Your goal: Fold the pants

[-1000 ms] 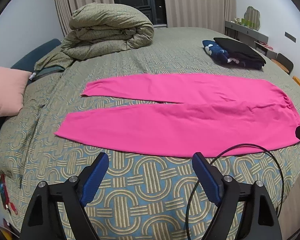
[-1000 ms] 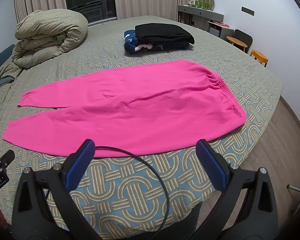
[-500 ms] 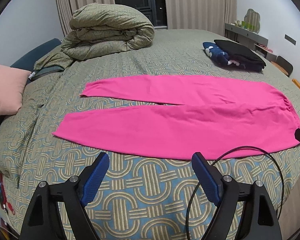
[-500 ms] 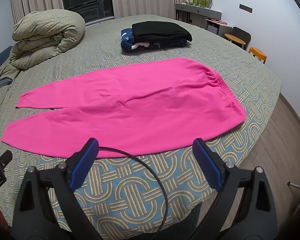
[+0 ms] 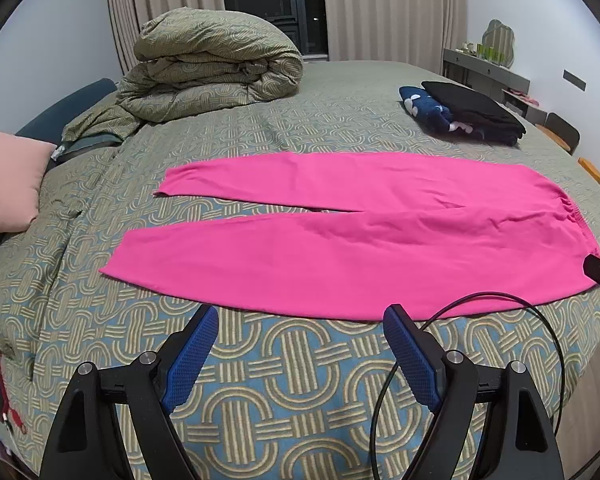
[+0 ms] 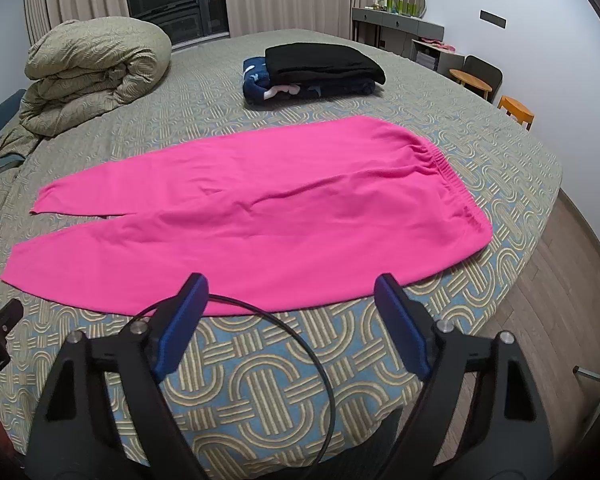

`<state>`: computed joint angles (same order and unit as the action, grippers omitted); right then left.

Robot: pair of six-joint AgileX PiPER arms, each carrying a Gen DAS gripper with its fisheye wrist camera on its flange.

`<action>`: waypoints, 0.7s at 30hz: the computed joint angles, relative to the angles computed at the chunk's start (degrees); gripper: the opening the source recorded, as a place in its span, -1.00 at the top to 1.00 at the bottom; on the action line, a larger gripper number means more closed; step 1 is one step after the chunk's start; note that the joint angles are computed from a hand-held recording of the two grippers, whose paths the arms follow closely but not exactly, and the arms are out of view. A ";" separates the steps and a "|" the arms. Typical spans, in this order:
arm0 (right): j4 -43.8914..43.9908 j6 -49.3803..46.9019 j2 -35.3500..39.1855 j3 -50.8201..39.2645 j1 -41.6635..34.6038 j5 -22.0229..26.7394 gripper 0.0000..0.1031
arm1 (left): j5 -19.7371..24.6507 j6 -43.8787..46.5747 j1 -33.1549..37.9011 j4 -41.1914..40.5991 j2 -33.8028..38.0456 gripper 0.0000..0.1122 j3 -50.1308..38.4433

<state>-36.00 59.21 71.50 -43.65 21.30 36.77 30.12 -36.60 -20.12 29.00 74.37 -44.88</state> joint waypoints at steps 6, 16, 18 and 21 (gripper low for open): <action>1.14 -0.99 0.10 0.29 -0.89 -1.06 -0.63 | -0.63 4.58 1.78 -3.85 0.89 -0.33 -0.49; 4.51 -4.79 0.73 0.94 -3.63 -4.20 -0.43 | -1.06 8.79 3.79 -7.64 3.06 -0.22 -1.50; 8.11 -8.48 1.11 1.45 -5.90 -6.29 -0.34 | -1.27 9.66 4.64 -8.33 3.42 -0.22 -1.48; 16.34 -16.73 2.28 1.99 -10.13 -8.90 -0.15 | -1.50 10.45 5.70 -8.82 4.13 -0.22 -1.56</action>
